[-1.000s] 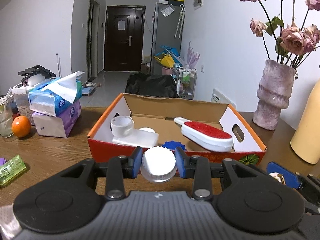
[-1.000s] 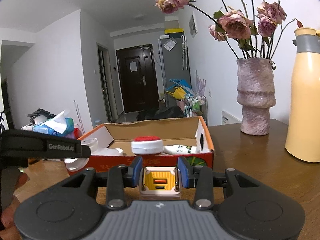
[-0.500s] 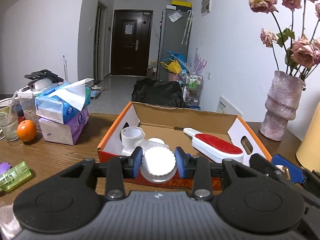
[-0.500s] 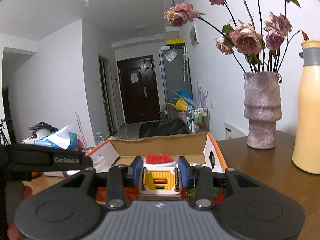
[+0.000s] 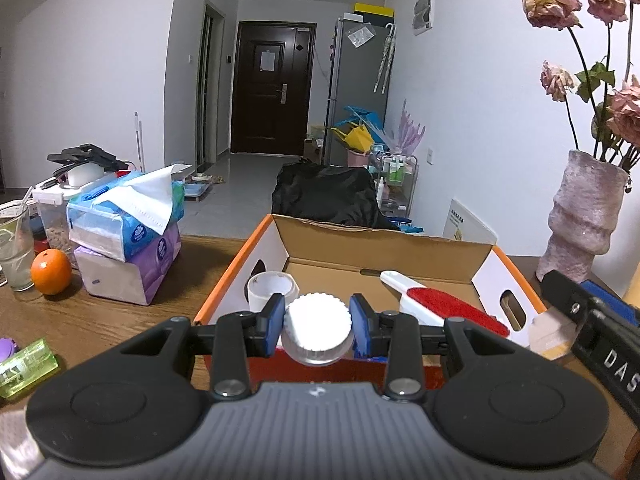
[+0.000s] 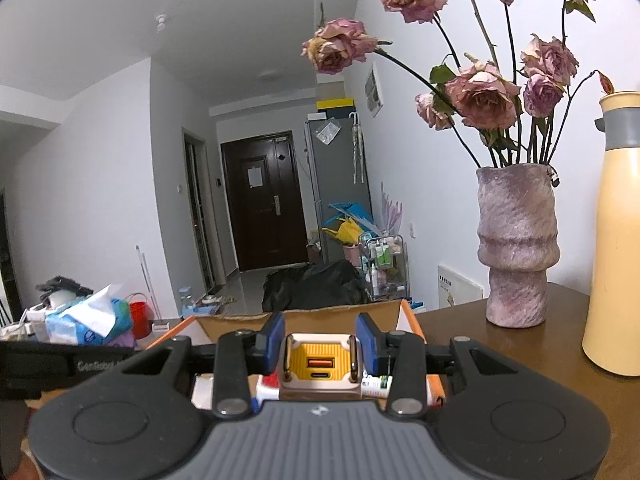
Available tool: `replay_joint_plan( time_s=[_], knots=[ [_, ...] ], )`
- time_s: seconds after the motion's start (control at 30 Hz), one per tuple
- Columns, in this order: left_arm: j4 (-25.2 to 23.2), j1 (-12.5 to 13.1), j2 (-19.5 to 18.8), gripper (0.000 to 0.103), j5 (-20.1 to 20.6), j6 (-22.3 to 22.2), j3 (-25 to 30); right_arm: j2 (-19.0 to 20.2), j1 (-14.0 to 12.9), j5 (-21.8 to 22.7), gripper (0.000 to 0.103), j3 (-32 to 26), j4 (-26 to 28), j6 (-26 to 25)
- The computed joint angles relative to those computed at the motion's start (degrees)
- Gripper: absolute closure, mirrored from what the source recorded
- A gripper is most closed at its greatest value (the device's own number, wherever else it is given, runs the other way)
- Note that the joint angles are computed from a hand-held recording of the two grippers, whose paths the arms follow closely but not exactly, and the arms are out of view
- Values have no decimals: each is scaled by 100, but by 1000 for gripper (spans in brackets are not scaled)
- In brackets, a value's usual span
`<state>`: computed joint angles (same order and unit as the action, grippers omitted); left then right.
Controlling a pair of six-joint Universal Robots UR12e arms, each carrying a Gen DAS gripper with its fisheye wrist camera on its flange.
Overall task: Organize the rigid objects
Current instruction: 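Carry the white cap and cube charger over the cardboard box with both tools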
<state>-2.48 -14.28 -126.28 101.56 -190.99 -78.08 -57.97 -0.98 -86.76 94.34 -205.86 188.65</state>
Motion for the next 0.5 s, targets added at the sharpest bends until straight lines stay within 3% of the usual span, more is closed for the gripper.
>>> replay_joint_plan(
  time_s=[0.5],
  knots=[
    [-240,-3,-399,66,45,-3,656,341,-59,-4,65,-611,321,55]
  ],
)
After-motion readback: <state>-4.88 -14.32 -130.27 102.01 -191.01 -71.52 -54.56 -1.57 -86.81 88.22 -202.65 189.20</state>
